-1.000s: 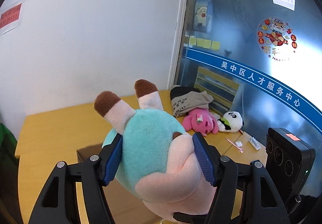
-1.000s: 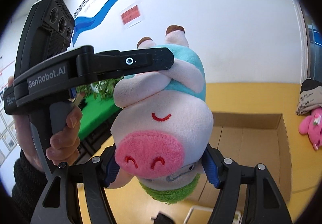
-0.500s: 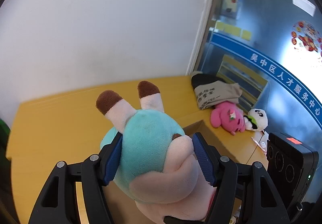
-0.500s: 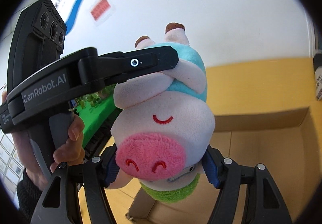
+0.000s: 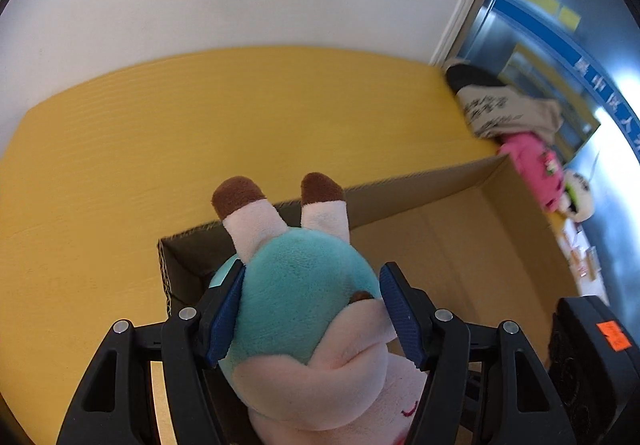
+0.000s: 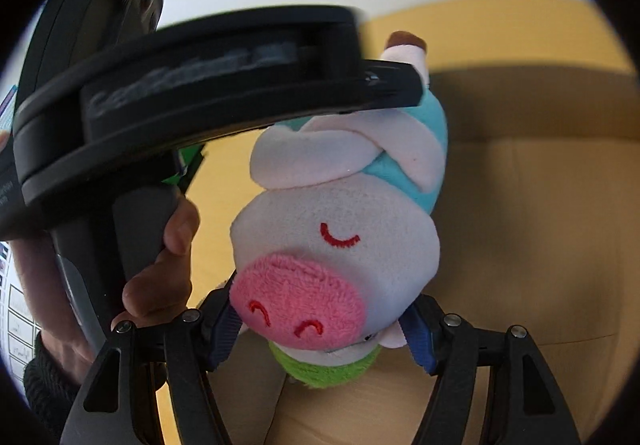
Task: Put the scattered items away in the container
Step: 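Carry the pig plush over the cardboard box and open the left gripper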
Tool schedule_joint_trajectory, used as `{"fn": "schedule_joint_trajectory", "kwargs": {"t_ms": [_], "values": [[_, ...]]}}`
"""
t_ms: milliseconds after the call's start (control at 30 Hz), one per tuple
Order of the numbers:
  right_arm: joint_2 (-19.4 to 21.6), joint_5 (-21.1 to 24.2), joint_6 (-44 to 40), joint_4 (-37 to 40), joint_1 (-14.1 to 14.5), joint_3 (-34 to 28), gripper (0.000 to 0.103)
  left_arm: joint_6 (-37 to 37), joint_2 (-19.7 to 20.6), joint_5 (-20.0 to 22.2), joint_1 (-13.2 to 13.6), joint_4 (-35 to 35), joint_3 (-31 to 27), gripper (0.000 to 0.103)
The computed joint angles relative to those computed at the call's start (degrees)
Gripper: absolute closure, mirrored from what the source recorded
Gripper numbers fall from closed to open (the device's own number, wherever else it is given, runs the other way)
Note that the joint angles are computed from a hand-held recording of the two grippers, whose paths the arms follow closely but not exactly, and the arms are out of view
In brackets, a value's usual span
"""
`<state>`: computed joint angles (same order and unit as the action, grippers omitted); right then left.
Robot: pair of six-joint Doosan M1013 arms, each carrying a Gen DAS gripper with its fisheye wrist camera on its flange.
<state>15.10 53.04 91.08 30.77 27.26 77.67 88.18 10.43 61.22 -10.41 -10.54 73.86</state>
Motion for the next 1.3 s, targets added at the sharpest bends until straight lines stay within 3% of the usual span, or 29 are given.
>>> {"fn": "schedule_joint_trajectory", "kwargs": {"t_ms": [133, 267, 500, 567, 633, 800, 867, 900, 933, 1033, 1100, 1167, 1233, 1300], "values": [[0.52, -0.02, -1.12, 1.19, -0.12, 0.40, 0.034, -1.77, 0.49, 1.07, 0.35, 1.63, -0.10, 0.035], [0.33, 0.34, -2.48, 1.52, -0.21, 0.76, 0.021, -3.82, 0.81, 2.44, -0.01, 4.51, -0.85, 0.034], [-4.65, -3.54, -4.68, 1.29, -0.88, 5.28, 0.021, -5.01, 0.30, 1.81, 0.57, 5.65, 0.06, 0.031], [-4.77, -2.76, -4.50, 0.01, -0.69, 5.18, 0.023, -6.00, -0.30, 0.89, 0.42, 6.41, 0.70, 0.028], [-3.70, -0.10, -5.93, 2.90, -1.06, 4.70, 0.049, -7.38, -1.10, 0.29, 0.82, 6.49, 1.18, 0.028], [-3.87, 1.51, -7.05, 4.46, -1.00, 5.16, 0.047, -9.83, -5.83, -4.42, 1.64, 6.18, 3.61, 0.027], [-5.62, 0.84, -8.47, 6.18, -1.54, 6.36, 0.039, -11.42, -8.08, -5.86, 1.29, 8.30, 5.04, 0.022], [-6.93, 0.01, -9.22, 6.67, -1.82, 7.29, 0.027, -12.05, -9.72, -6.62, 0.83, 9.43, 6.27, 0.020], [-8.49, -1.00, -9.78, 7.13, -2.19, 8.51, 0.023, -12.07, -10.92, -6.94, 0.55, 9.90, 7.32, 0.020], [-14.20, -1.72, -13.15, 10.41, -4.28, 12.99, 0.023, -12.14, -15.29, -7.12, -1.31, 11.71, 11.77, 0.020], [-15.97, -1.93, -13.64, 8.56, -5.45, 13.14, 0.023, -13.49, -17.68, -7.33, -3.50, 12.41, 15.12, 0.020], [-15.35, -1.67, -9.74, 1.06, -4.92, 10.20, 0.022, -15.59, -19.67, -7.05, -5.53, 13.05, 18.29, 0.020], [-15.60, -3.38, -8.90, -5.38, -6.03, 12.94, 0.022, -17.97, -21.31, -6.79, -7.56, 14.47, 20.69, 0.020], [-18.19, -1.52, -5.49, -12.50, -7.58, 15.72, 0.022, -19.18, -22.08, -6.09, -9.93, 15.07, 22.64, 0.020]]}}
